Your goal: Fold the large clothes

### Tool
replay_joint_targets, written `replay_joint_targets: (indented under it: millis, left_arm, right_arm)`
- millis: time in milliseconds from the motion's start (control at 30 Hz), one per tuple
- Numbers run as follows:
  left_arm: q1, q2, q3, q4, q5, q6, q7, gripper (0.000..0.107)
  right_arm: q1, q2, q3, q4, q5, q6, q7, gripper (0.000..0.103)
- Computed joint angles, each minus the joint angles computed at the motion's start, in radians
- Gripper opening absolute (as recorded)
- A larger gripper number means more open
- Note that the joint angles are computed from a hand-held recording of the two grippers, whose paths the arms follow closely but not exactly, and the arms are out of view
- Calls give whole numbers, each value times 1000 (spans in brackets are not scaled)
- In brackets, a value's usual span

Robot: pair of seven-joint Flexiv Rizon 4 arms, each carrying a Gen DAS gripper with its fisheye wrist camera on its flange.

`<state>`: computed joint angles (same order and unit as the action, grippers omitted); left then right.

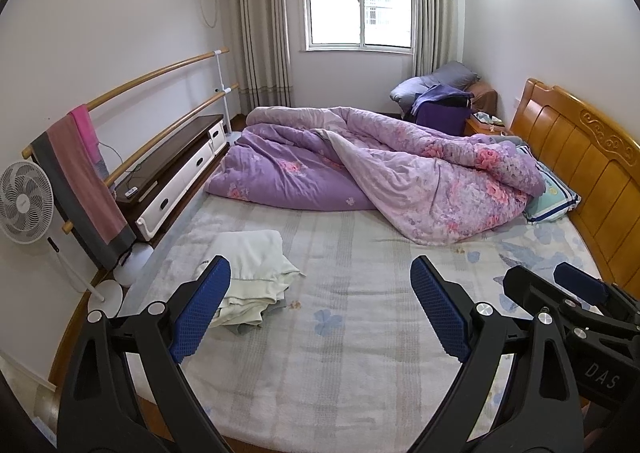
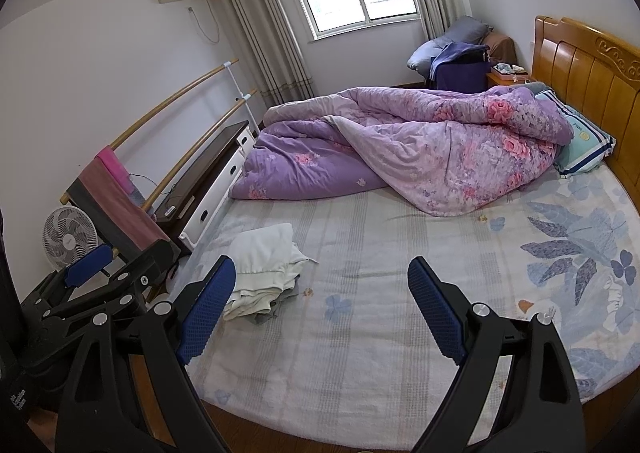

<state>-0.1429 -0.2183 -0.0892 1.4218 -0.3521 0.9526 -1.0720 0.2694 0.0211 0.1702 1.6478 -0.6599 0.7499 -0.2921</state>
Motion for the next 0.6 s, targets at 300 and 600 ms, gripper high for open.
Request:
replay_joint_targets:
  millis: [300, 600]
  left_arm:
    - [-20, -2, 1, 1, 36, 18, -29, 92]
    - [-24, -12, 0, -16, 54, 4, -52, 92]
  right_arm:
    - [-8, 7, -2, 11, 21, 2, -19, 85]
    - [-11, 4, -4, 5, 35, -2, -35, 85]
